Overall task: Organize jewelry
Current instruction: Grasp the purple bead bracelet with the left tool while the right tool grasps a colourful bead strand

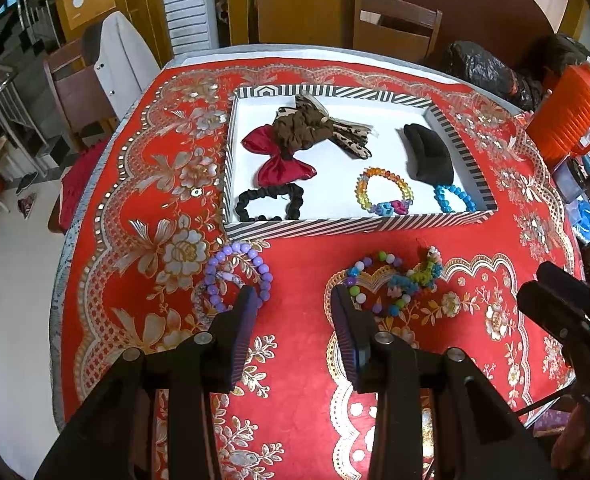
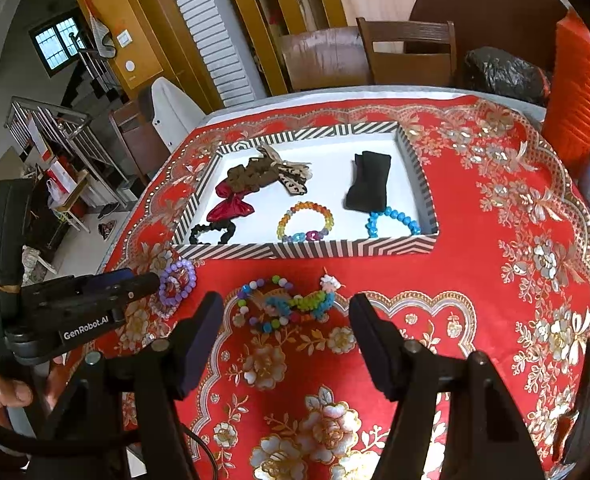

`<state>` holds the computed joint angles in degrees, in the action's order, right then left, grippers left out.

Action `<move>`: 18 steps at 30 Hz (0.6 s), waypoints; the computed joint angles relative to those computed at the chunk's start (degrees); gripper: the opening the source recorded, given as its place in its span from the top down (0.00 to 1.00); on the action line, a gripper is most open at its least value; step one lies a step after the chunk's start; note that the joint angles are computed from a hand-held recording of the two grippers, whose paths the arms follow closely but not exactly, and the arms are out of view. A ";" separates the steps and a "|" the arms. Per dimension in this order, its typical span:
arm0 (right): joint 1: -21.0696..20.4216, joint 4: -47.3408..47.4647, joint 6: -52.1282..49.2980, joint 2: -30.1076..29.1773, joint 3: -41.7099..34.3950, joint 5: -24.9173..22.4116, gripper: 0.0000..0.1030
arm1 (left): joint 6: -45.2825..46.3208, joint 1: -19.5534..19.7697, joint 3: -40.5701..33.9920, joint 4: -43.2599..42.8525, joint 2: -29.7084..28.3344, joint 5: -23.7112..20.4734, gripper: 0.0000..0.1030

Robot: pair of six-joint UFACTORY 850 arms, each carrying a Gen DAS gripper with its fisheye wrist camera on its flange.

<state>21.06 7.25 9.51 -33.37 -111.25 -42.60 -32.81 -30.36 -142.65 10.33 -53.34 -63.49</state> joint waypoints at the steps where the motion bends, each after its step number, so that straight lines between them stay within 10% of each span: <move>1: -0.08 0.00 0.00 -0.08 0.01 0.00 0.34 | 0.19 0.08 -0.32 -0.24 -0.22 -0.21 0.78; 18: -3.03 6.56 -6.05 -0.68 5.50 0.85 0.35 | 4.34 7.37 20.75 -17.29 9.58 8.19 0.78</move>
<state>18.04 13.81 3.46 -34.05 -105.75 -41.75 -28.47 -22.99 -121.90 -6.96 -43.76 -55.30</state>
